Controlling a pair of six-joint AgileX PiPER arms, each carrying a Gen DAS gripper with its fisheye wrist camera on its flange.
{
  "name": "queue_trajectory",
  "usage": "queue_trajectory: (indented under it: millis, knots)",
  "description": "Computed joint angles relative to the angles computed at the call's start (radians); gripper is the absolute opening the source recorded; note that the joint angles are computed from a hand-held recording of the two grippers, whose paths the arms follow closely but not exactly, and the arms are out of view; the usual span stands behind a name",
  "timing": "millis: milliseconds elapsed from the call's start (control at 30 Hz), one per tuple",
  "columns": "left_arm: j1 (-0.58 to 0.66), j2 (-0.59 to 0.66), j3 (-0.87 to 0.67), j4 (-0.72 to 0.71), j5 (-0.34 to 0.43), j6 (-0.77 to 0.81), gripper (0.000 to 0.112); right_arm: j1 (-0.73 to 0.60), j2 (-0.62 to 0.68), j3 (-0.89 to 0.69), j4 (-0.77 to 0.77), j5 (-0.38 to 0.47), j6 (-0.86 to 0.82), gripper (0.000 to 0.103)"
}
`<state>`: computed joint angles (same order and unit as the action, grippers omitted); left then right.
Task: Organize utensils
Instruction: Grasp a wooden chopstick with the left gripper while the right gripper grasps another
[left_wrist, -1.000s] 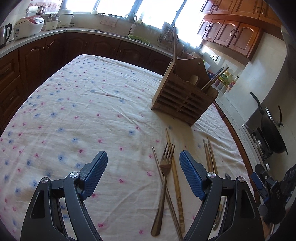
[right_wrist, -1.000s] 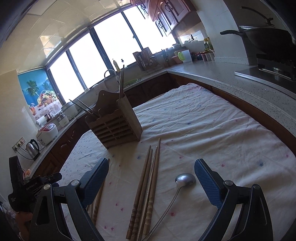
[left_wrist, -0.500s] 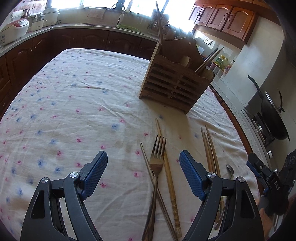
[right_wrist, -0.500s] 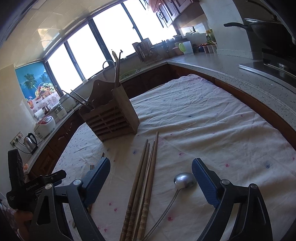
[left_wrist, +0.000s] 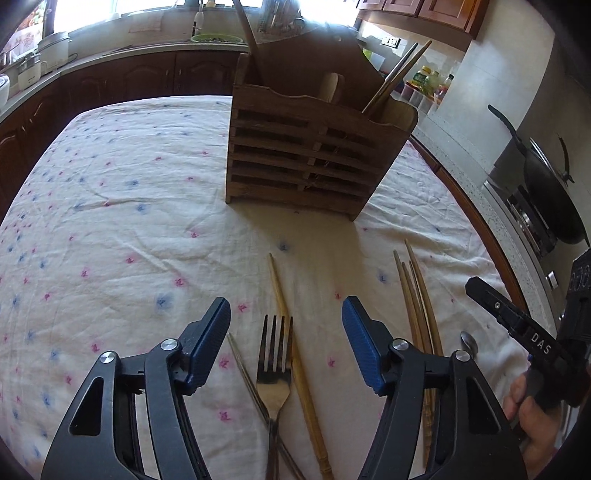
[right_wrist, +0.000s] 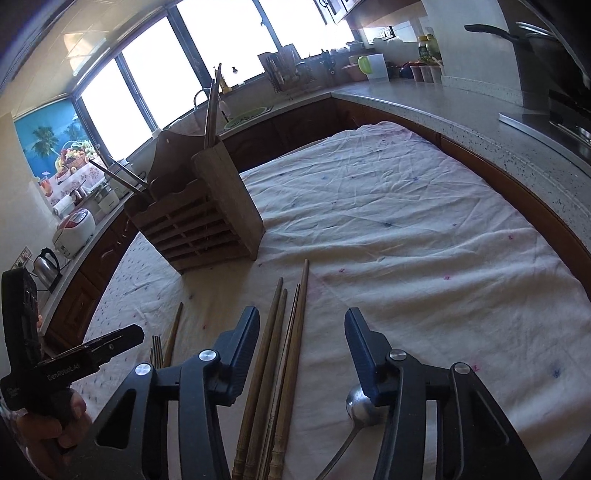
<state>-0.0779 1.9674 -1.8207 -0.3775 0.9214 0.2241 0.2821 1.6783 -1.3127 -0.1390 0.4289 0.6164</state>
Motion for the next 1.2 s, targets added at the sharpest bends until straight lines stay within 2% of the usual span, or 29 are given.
queue_trajectory:
  millis: [167,400,467,533,567,600,667,800,900,1200]
  knots:
    - [-0.019,0.115,-0.17,0.032,0.115,-0.029,0.035,-0.033,0.114,-0.152,0.09,0.083,-0.113,0.038]
    - [-0.044,0.216,-0.308,0.069,0.209,-0.054,0.027,-0.036,0.298,-0.408,0.112,0.225,-0.201,0.024]
    - [-0.056,0.215,-0.307,0.095,0.194,-0.056,0.025,-0.033,0.349,-0.481,0.099,0.272,-0.203,0.02]
    - [-0.067,0.219,-0.314,0.122,0.19,-0.061,0.017,-0.03,0.411,-0.569,0.084,0.341,-0.208,0.015]
    - [-0.073,0.228,-0.331,0.135,0.194,-0.068,0.011,-0.024,0.416,-0.574,0.064,0.335,-0.203,0.015]
    - [-0.075,0.228,-0.329,0.141,0.187,-0.069,0.008,-0.018,0.433,-0.608,0.045,0.368,-0.197,0.012]
    - [-0.074,0.227,-0.323,0.133,0.178,-0.061,0.008,-0.01,0.445,-0.63,0.017,0.39,-0.192,0.008]
    - [-0.067,0.218,-0.301,0.111,0.159,-0.051,0.007,-0.013,0.435,-0.614,0.024,0.375,-0.194,0.006]
    - [-0.033,0.21,-0.29,0.026,0.179,-0.02,0.006,-0.018,0.39,-0.544,0.048,0.315,-0.181,0.006]
    - [0.066,0.022,-0.121,-0.189,0.149,0.118,0.005,-0.014,0.135,-0.288,0.089,0.129,-0.156,0.005]
